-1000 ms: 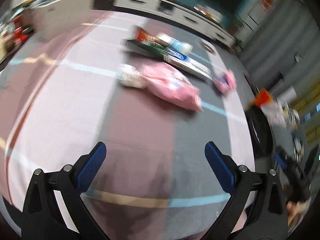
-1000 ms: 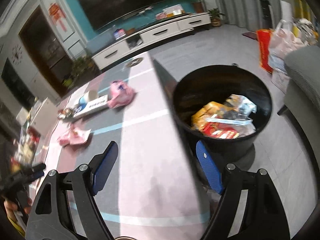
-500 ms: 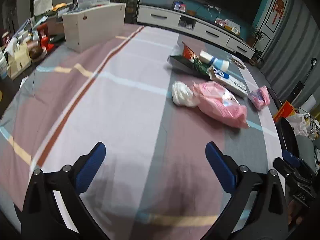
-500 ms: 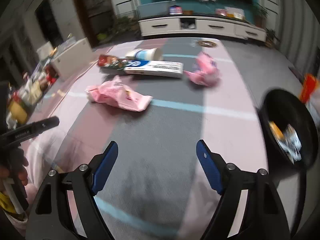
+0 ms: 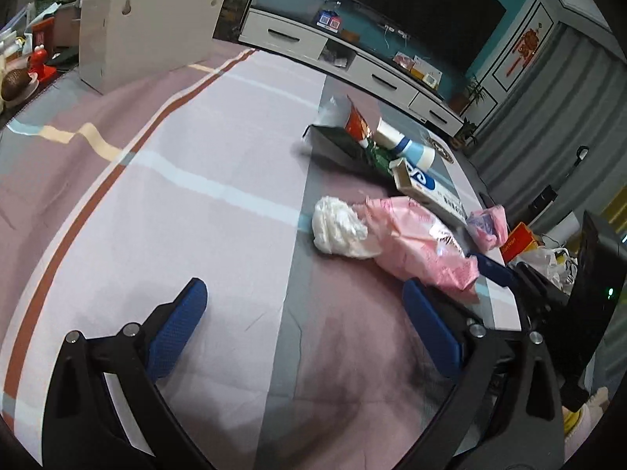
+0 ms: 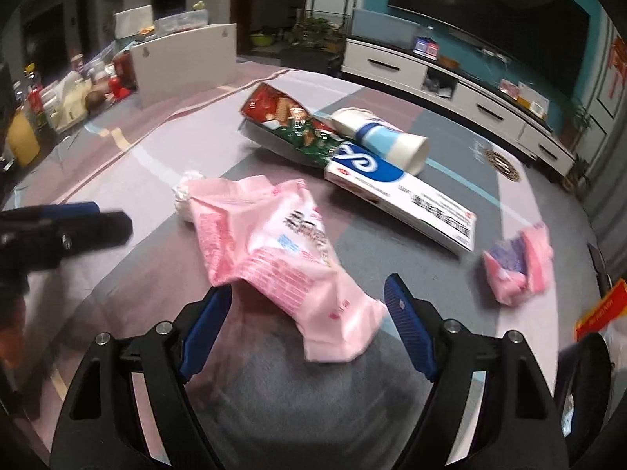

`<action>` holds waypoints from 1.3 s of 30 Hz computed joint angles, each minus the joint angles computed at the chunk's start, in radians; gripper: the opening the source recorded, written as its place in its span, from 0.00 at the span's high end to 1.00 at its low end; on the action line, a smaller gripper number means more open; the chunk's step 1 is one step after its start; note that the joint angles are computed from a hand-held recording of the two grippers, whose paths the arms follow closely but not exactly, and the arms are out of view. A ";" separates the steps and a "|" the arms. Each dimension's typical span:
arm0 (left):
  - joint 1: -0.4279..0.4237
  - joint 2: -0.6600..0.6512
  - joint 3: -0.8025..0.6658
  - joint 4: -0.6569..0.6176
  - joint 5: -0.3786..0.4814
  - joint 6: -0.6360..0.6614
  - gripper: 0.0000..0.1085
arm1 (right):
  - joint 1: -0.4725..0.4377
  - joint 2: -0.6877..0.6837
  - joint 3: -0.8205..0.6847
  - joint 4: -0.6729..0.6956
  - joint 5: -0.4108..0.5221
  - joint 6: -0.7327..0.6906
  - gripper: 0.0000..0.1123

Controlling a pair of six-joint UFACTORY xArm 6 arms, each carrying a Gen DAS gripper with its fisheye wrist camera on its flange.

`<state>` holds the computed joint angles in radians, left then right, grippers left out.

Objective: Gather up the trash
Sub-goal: 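Grasp the white tissue with the left tool while the right tool grasps the pink bag, then carry the tissue and pink bag over the black bin and open both tools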

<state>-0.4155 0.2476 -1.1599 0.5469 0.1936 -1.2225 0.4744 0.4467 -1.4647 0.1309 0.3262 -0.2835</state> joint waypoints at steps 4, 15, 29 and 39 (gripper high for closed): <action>-0.007 0.009 -0.007 0.000 0.004 0.007 0.08 | 0.000 0.006 -0.006 0.108 0.020 -0.055 0.82; -0.015 0.107 -0.167 0.118 0.075 -0.060 0.08 | -0.024 -0.267 0.295 0.553 -0.133 -0.217 0.90; 0.003 0.164 -0.234 0.063 0.141 -0.008 0.73 | -0.054 -0.340 0.353 0.642 -0.133 -0.274 0.90; -0.099 0.108 -0.236 0.028 0.327 0.092 0.73 | -0.071 -0.399 0.414 0.641 -0.116 -0.240 0.90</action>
<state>-0.5147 0.3560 -1.3958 0.5746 0.5202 -1.1302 0.4034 0.0473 -1.0508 0.7716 0.2103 -0.5231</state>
